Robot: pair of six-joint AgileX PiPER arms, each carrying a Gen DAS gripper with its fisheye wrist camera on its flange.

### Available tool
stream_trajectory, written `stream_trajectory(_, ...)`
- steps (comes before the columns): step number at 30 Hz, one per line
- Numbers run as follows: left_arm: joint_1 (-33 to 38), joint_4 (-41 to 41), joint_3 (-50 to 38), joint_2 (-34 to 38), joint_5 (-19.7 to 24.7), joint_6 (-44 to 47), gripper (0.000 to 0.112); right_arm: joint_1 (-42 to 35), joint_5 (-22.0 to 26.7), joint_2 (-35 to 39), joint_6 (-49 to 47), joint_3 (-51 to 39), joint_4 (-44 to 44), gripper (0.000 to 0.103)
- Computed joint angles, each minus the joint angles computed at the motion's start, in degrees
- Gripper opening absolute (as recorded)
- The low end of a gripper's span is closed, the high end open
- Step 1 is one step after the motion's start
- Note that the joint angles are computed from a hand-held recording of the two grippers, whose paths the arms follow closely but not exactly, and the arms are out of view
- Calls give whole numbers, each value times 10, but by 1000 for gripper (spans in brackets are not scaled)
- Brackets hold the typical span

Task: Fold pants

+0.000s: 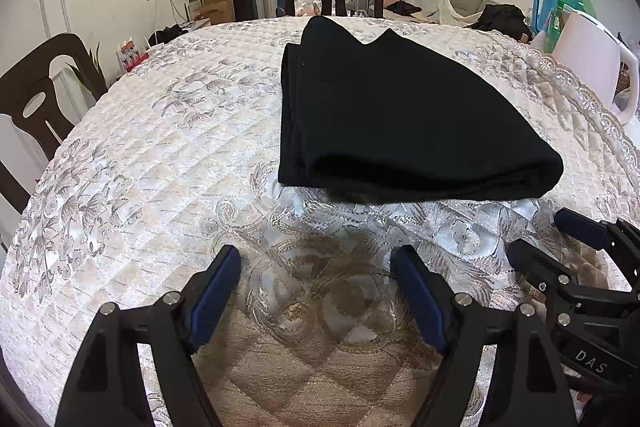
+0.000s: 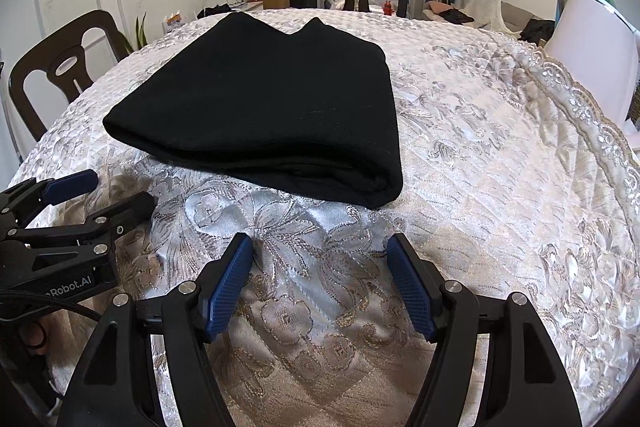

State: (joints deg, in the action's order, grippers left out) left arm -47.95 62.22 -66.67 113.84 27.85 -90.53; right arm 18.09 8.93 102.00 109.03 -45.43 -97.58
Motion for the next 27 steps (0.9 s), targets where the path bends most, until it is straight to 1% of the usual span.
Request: stream_trajectory(27, 0, 2, 1, 0, 0, -3, 82, -1, -1, 0, 9, 1, -9, 70)
